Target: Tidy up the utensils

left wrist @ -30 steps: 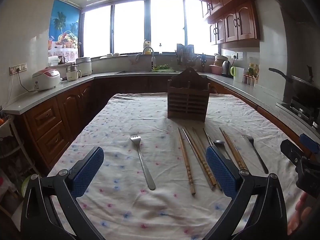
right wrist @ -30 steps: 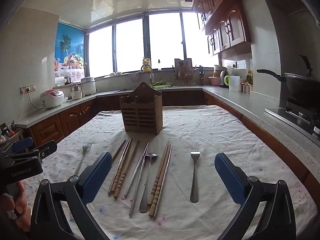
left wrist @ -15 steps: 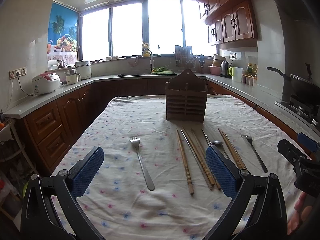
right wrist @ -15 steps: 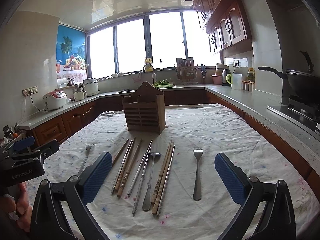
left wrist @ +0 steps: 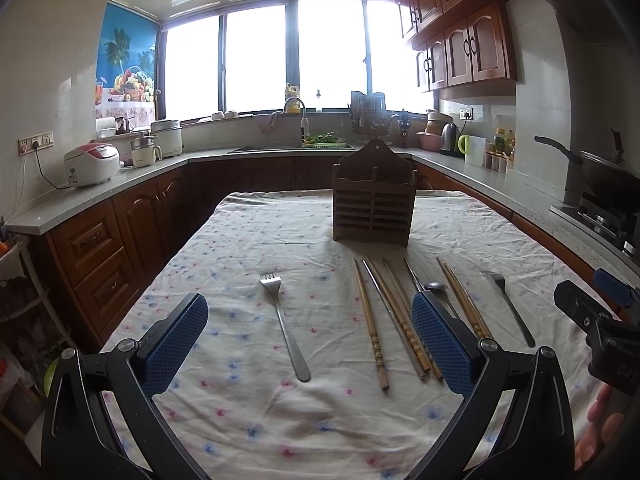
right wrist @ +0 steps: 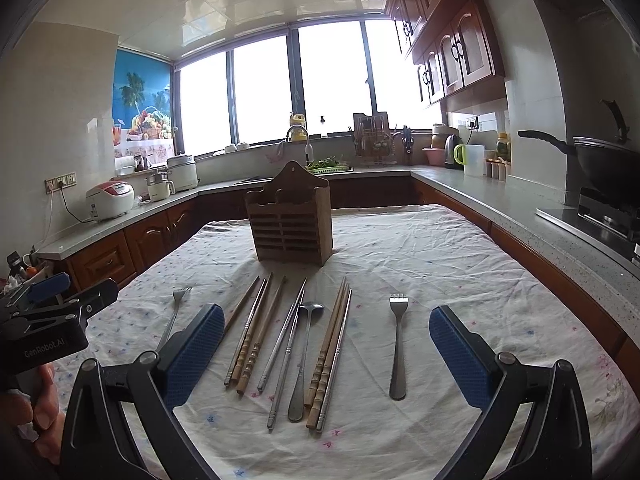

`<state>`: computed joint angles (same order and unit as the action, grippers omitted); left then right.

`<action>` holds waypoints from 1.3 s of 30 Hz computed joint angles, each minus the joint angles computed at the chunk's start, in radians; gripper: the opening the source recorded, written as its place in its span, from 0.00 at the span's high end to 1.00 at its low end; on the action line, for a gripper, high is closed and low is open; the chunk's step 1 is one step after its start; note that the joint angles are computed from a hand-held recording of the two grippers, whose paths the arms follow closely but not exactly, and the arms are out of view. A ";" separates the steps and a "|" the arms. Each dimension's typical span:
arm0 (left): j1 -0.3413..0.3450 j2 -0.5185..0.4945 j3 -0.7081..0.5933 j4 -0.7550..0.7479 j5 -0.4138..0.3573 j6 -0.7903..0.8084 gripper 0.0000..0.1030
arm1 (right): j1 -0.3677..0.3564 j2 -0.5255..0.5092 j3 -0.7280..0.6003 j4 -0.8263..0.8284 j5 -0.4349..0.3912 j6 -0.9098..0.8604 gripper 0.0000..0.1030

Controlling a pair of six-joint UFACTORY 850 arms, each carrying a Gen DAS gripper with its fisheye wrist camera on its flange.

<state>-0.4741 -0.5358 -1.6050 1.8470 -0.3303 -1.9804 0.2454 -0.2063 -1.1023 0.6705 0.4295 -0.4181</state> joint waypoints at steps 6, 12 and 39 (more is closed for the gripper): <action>0.001 -0.001 -0.002 0.000 0.002 -0.002 0.00 | -0.001 -0.001 0.000 -0.014 0.003 0.012 0.00; 0.003 -0.001 -0.002 0.012 0.004 -0.011 0.00 | -0.001 -0.002 -0.001 -0.017 0.002 0.015 0.00; 0.005 -0.004 -0.002 0.022 0.011 -0.023 0.00 | 0.002 -0.003 -0.003 -0.012 0.002 0.012 0.00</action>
